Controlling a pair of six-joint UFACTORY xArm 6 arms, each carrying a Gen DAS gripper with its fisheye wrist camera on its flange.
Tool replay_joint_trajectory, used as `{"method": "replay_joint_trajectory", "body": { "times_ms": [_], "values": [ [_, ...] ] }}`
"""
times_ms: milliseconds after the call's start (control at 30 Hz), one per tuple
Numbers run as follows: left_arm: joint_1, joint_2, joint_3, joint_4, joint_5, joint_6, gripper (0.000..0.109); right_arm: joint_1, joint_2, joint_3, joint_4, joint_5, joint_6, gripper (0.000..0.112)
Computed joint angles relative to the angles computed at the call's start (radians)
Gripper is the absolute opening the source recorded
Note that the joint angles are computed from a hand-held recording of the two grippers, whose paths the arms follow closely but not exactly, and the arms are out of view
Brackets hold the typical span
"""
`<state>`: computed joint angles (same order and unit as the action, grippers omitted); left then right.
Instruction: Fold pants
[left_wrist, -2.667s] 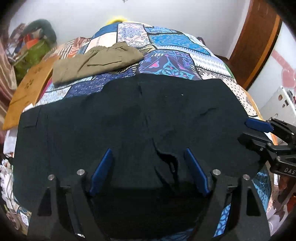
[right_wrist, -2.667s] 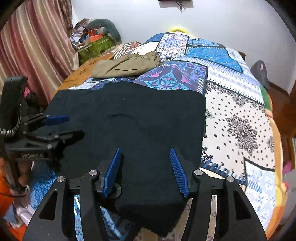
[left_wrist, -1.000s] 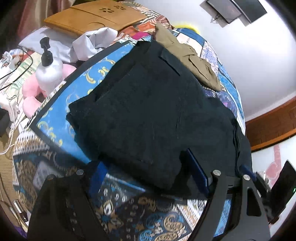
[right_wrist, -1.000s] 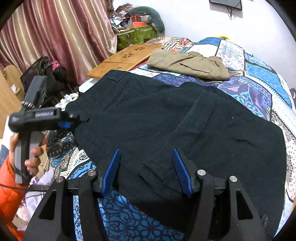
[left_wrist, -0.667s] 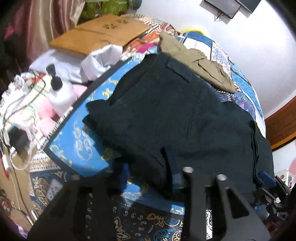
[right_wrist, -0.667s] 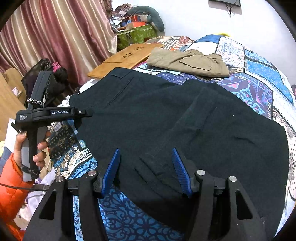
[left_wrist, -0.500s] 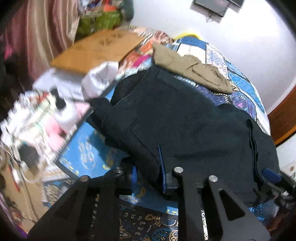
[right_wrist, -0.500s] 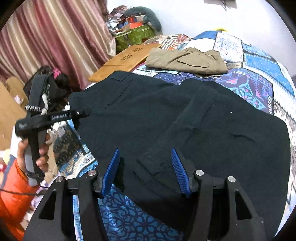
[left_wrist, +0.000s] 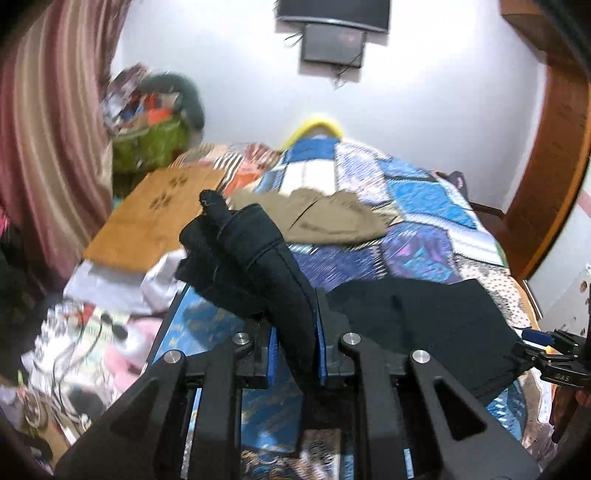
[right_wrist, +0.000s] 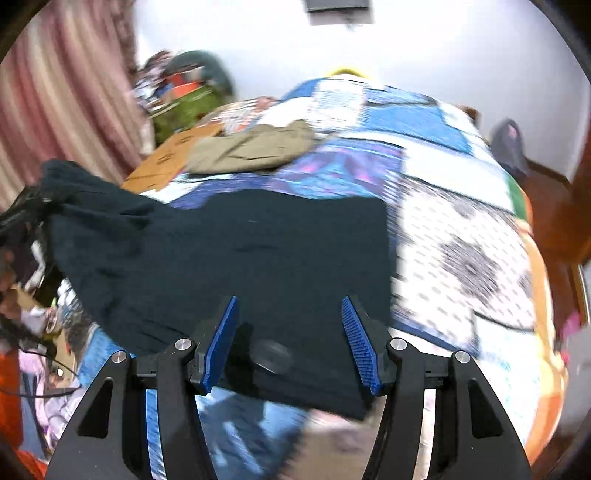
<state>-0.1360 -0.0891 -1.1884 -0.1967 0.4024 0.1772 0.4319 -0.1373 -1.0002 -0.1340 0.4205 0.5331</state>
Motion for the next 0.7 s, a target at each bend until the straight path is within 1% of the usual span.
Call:
{"method": "replay_joint_trajectory", "body": {
  "times_ms": [67,133,200,267,333,467,600,700],
  "values": [
    [-0.022,-0.003,-0.015,0.009,-0.001,0.001,0.016,-0.017,-0.024,0.044,0.001,-0.004,0.019,0.054],
    [-0.052,-0.007,-0.027,0.026,-0.007,-0.001,0.016,-0.023,-0.025,0.069,0.057,-0.015,-0.019,0.054],
    [-0.084,0.0,-0.054,0.047,-0.006,-0.009,0.016,-0.022,-0.026,0.095,0.105,-0.046,-0.047,0.054],
    [-0.113,0.003,-0.069,0.059,-0.007,-0.012,0.016,-0.021,-0.029,0.115,0.096,-0.088,-0.033,0.056],
    [-0.149,0.012,-0.09,0.078,-0.005,-0.017,0.016,-0.019,-0.032,0.121,0.109,-0.102,-0.041,0.056],
    [-0.213,0.054,-0.157,0.043,0.028,0.021,0.015,-0.017,-0.041,0.141,0.147,-0.129,-0.072,0.056],
    [-0.287,0.114,-0.222,0.035,0.048,0.043,0.015,-0.02,-0.037,0.149,0.179,-0.151,-0.102,0.056],
    [-0.337,0.14,-0.228,0.004,0.051,0.085,0.015,-0.021,-0.042,0.159,0.22,-0.164,-0.139,0.056]
  ]
}}
